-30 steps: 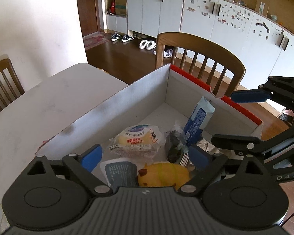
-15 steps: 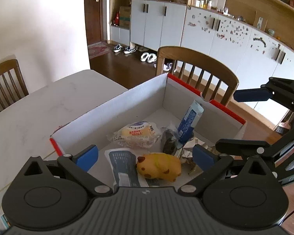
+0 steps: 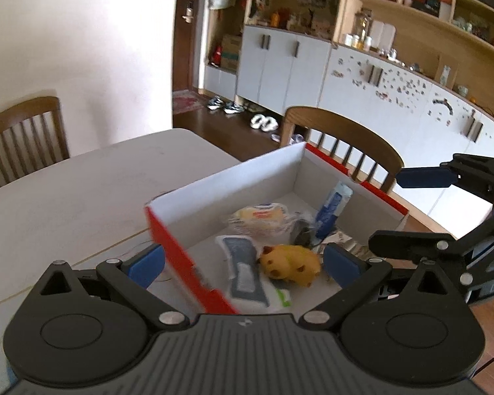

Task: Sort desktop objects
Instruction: 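Lift both tools out of the shoebox and move back to the placemat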

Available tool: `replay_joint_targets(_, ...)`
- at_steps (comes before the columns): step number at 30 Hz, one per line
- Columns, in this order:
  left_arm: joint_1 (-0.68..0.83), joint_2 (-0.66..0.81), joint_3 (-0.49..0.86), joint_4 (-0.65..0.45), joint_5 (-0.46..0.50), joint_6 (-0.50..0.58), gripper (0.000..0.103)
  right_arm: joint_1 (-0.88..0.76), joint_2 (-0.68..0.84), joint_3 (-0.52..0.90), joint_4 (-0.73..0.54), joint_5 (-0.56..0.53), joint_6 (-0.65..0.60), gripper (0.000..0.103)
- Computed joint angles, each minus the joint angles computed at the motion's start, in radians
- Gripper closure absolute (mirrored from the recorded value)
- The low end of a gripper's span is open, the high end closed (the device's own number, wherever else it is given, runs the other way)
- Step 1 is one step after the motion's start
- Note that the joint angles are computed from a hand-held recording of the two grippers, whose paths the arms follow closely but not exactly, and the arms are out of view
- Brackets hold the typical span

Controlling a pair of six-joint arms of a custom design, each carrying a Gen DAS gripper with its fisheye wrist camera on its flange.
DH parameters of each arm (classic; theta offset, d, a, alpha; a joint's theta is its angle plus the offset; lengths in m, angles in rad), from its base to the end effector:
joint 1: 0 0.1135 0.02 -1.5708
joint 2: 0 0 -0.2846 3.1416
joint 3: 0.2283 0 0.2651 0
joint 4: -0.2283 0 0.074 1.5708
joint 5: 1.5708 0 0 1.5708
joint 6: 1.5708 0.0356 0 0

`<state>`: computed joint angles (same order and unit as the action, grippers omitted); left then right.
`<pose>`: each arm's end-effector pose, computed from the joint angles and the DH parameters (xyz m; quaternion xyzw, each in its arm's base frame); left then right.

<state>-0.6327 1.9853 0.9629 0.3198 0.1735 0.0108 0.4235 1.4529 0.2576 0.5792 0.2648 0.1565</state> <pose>0.3219 -0.2437 0.1144 0.3204 0.8459 -0.2030 0.3749 0.2094 0.0842 0.1153 -0.0571 0.8807 0.0179 0.4699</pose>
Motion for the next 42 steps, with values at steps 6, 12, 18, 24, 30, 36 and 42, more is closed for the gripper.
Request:
replay_joint_targets(6,0.077,-0.071,-0.141,0.089,0.029,0.039,0.000,0.127,0.066,0.073,-0.025,0.098,0.088,0.013)
replay_joint_targets(12,0.181,-0.126,-0.230,0.110,0.122,0.087,0.000,0.240,0.132,0.148,-0.059,0.176,0.169,0.013)
replay_joint_targets(18,0.282,-0.147,-0.296,0.121,0.194,0.175,0.000,0.328,0.203,0.228,-0.095,0.233,0.240,0.013)
replay_joint_targets(24,0.400,-0.138,-0.328,0.111,0.271,0.253,0.000,0.401,0.301,0.342,-0.143,0.268,0.293,0.013)
replay_joint_targets(30,0.488,-0.101,-0.340,0.112,0.316,0.342,0.000,0.439,0.373,0.413,-0.172,0.282,0.330,0.013)
replay_joint_targets(36,0.551,-0.043,-0.326,0.113,0.340,0.406,0.000,0.469,0.467,0.500,-0.207,0.276,0.342,0.013)
replay_joint_targets(42,0.596,0.036,-0.266,0.082,0.341,0.424,0.000,0.478,0.547,0.565,-0.229,0.268,0.358,0.013)
